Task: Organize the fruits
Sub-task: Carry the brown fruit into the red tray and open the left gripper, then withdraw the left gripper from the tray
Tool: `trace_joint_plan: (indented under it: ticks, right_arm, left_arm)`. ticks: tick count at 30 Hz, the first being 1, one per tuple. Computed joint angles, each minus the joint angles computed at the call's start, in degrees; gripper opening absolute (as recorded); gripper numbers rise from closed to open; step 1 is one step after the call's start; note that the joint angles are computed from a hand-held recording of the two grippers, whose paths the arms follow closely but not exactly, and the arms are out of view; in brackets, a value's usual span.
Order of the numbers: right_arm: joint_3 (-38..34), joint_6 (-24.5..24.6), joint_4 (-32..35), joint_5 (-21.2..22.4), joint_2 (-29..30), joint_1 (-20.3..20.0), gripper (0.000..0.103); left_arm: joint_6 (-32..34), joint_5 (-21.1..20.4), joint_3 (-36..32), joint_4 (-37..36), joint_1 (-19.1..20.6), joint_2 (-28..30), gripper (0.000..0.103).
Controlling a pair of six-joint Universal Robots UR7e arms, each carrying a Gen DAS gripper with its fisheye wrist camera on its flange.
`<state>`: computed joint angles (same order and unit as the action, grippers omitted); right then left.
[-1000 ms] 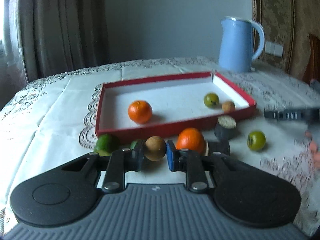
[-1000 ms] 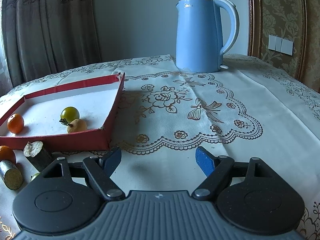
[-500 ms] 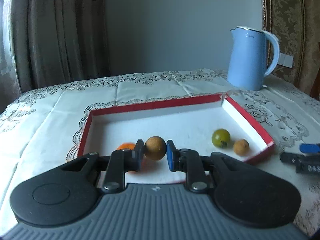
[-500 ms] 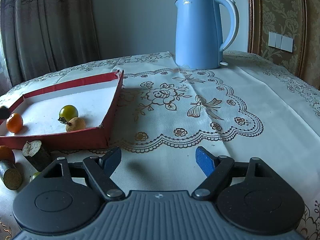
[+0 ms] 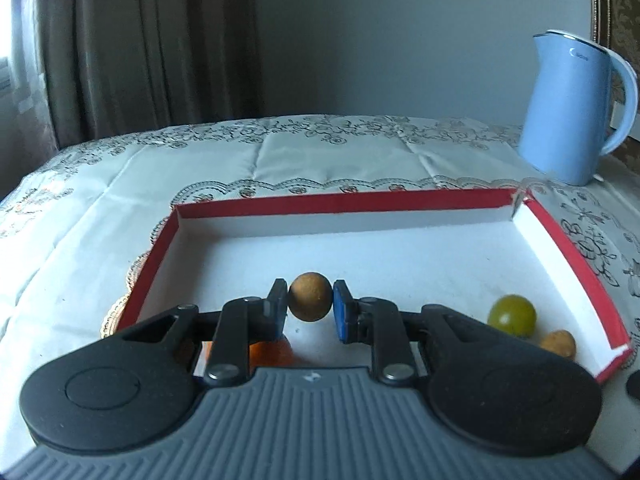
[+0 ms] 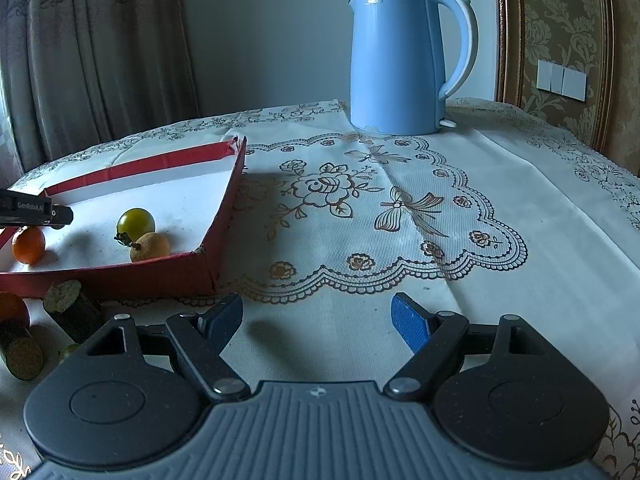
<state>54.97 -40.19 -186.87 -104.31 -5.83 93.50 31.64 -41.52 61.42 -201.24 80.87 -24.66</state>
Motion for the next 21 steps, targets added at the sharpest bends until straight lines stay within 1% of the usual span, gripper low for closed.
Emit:
trace_joint_plan:
  ticks: [5,7,9,10,12,13,17,20,21]
  right_arm:
    - [0.0,0.0,0.0,-0.1,0.0,0.0,0.082]
    - [-0.1,0.0,0.1,-0.1,0.0,0.0,0.082]
    - [-0.1,0.0,0.1,-0.1,0.0,0.0,0.082]
    - [-0.1,0.0,0.1,-0.1,0.0,0.0,0.082]
    - [-0.1,0.1,0.2,0.0,0.0,0.0,0.082]
    - [0.0,0.1,0.3,0.1,0.0,0.0,0.083]
    - [-0.3,0.2,0.5,0.1,0.1,0.0,0.083]
    - [-0.1,0.2,0.6,0.1,0.0,0.0,0.084]
    - [-0.2,0.2,0.6,0.1,0.1,0.0,0.084]
  left_arm:
    - [1.5,0.1,-0.9,-0.7,0.1,0.8,0.023]
    - [1.4,-0.2,-0.8,-0.6,0.1,0.7,0.028]
    - [1.9,-0.4,-0.5,-1.3,0.0,0.7,0.041]
    - [2.5,-0.3,-0.5,-2.0,-0.1,0.8,0.046]
    - [3.8,0.5,-0.4,-3.9,-0.4,1.0,0.069]
    - [3.8,0.5,0.1,-4.6,-0.5,0.8,0.072]
    - [2.6,0.2,5.3,-7.3,-1.0,-1.9,0.073]
    - [4.5,0.4,10.8,-13.5,-1.7,-4.1,0.079]
    - [5.2,0.7,12.7,-15.4,-2.0,-4.8,0.079]
